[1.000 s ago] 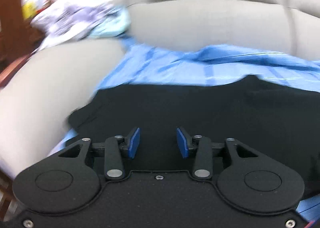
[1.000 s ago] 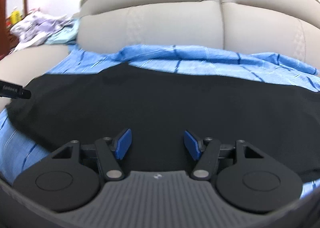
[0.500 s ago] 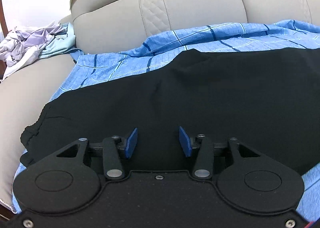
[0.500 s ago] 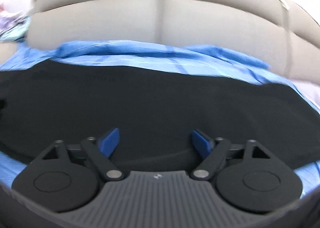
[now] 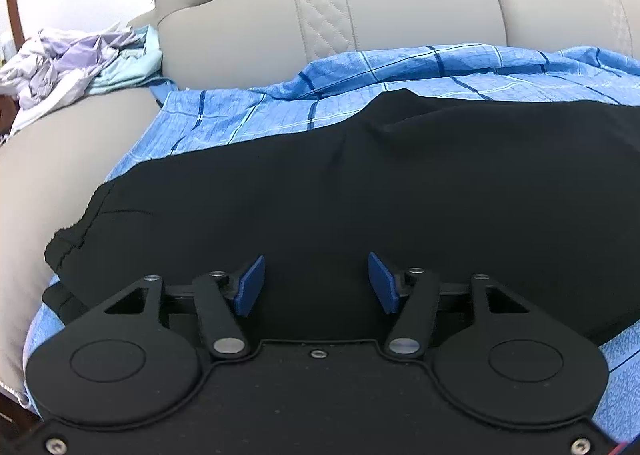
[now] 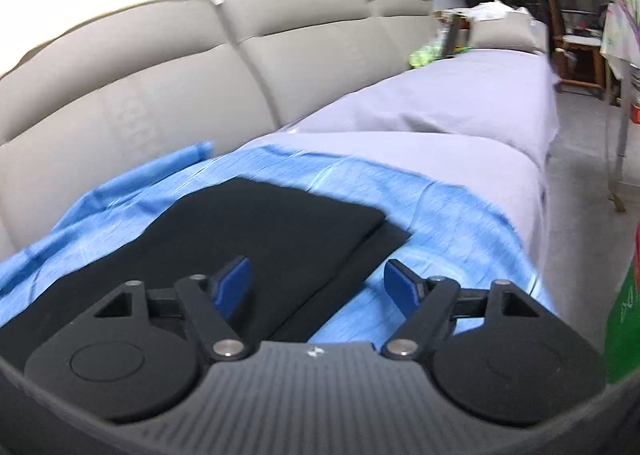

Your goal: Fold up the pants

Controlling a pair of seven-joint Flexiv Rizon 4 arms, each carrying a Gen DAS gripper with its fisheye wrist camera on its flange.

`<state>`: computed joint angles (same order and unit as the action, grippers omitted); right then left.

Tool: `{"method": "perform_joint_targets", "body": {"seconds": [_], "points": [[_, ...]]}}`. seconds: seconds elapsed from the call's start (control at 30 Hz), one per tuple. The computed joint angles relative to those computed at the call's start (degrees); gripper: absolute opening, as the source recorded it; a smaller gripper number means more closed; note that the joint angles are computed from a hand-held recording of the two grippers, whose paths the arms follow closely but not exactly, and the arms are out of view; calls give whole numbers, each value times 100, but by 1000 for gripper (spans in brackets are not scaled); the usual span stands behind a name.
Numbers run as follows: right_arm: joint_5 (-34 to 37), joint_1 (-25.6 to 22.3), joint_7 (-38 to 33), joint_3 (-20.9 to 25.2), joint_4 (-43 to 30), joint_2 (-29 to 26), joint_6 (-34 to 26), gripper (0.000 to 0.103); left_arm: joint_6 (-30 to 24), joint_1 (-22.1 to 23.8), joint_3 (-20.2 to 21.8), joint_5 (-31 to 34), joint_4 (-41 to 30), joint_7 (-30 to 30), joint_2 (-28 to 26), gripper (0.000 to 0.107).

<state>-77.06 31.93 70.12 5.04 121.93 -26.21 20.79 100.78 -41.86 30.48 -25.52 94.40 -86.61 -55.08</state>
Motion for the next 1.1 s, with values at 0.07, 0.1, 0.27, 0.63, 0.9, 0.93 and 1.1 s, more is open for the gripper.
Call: {"method": "perform_joint_targets", "body": {"seconds": [0.07,0.1,0.27,0.63,0.9,0.93,1.1], "points": [[-200,-153,74,-60,125,63,214,77,-22,89,-116,-1,23,-29,62,56],[-419,-270,134,-104,169,83,430,75,-65,100,-127,-11,14,-54,73,57],[-909,-659,211,-199,173,82,1059,63,-229,36,12,112,-41,-227,60,59],[-314,-456,-284,-65,60,62,392,3,-557,85,96,584,-116,-687,161,59],[693,-227,-1156,-85,-242,-142,42,3,-732,141,144,1096,-196,-1034,224,60],[843,-162,-1276,-89,-317,-183,-121,4,-744,172,121,1174,-202,-1043,244,61],[1269,-159,-1706,-133,-545,-269,-269,19,-763,298,29,1462,-204,-1139,314,64]]}}
